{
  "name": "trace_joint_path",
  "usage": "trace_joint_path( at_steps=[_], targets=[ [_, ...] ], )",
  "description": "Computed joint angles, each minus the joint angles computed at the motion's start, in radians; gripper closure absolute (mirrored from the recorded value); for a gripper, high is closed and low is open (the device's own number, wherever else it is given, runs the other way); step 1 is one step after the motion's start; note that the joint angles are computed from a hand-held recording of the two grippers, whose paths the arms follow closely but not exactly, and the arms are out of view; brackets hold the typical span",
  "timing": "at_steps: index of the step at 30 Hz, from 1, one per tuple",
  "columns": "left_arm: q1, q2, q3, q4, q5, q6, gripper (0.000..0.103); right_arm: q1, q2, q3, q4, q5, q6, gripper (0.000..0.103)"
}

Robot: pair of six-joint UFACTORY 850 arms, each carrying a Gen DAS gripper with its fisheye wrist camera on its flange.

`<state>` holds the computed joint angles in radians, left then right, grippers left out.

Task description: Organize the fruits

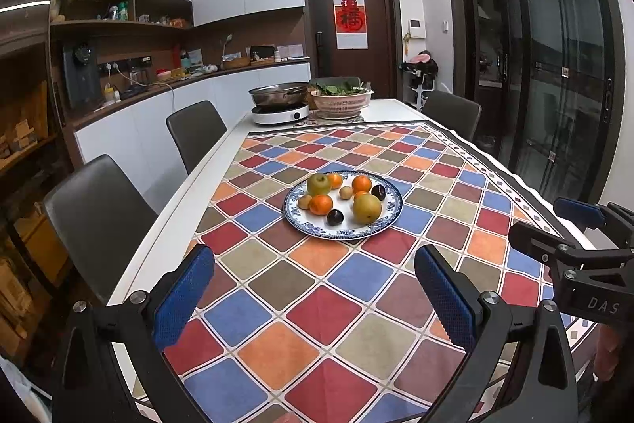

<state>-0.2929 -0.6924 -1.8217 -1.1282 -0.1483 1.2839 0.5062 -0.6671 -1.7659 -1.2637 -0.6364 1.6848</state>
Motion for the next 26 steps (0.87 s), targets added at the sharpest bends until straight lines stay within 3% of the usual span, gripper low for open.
trace_joint_path(
  at_steps=[8,26],
  targets=[
    [0.004,0.011,0.015,-0.156,-0.005,0.157,0.0,0.005,0.006,0.012,-0.004,-0.003,0.008,0.019],
    [0.005,0.012,0.018,-0.178,-0.009,0.178,0.0,0.004,0.011,0.017,0.008,0.006,0.0,0.019]
  ],
)
